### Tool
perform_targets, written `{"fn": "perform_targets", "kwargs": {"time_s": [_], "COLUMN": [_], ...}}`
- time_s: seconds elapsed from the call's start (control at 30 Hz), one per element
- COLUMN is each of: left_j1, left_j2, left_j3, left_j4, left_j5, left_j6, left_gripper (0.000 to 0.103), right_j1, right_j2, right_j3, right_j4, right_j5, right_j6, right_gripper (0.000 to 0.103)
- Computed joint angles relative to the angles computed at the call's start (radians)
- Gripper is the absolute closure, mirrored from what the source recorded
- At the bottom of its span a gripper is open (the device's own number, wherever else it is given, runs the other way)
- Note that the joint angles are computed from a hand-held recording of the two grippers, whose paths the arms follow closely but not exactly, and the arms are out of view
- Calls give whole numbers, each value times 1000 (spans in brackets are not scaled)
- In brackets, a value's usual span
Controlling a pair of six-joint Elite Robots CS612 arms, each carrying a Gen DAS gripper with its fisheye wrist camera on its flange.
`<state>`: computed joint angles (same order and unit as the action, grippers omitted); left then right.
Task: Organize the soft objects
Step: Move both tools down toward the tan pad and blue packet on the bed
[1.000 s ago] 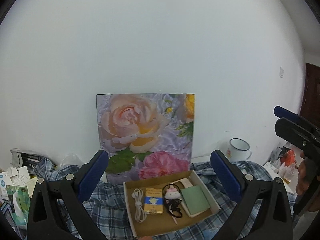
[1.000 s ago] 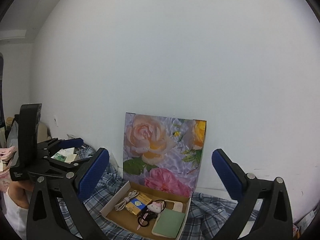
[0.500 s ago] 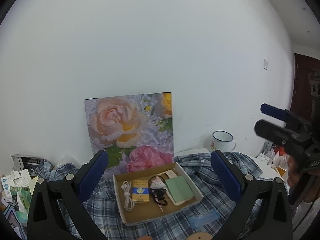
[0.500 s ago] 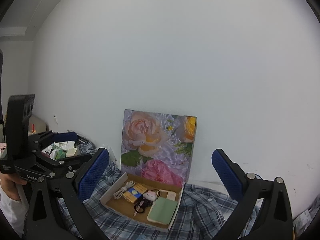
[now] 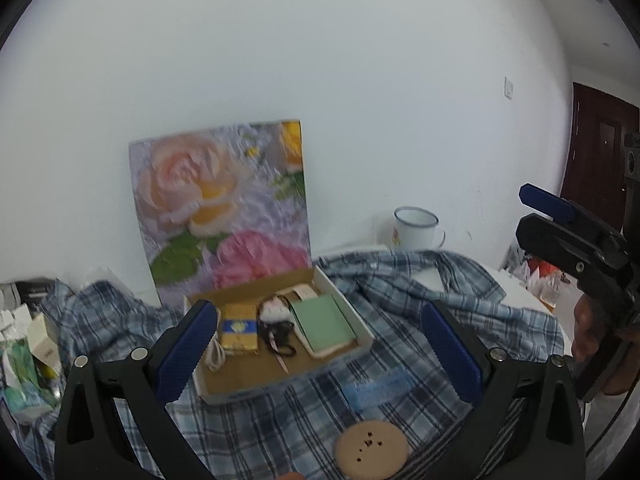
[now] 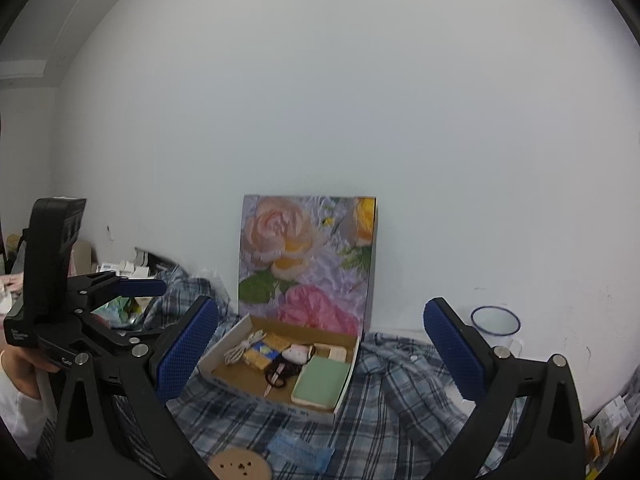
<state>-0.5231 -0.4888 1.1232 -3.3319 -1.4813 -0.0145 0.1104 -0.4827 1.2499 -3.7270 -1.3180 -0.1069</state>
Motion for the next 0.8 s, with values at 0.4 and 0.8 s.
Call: {"fn": "perform_targets", "kwargs": {"time_s": [0.4,0.8], "left_j1": [6,8], "left_j2": [37,63], "left_j3": [-23,-29], "left_j4": [98,174], "left_j5": [-87,-114], "left_j6": [-34,-40], "left_gripper": [0,0], "right_j1": [-8,-15], "right_j2": [47,78], "right_j3": [-15,-43], "right_j4": [102,185], "right_j5": [44,81], "right_j6": [-26,-10], "right_gripper": [1,1]}}
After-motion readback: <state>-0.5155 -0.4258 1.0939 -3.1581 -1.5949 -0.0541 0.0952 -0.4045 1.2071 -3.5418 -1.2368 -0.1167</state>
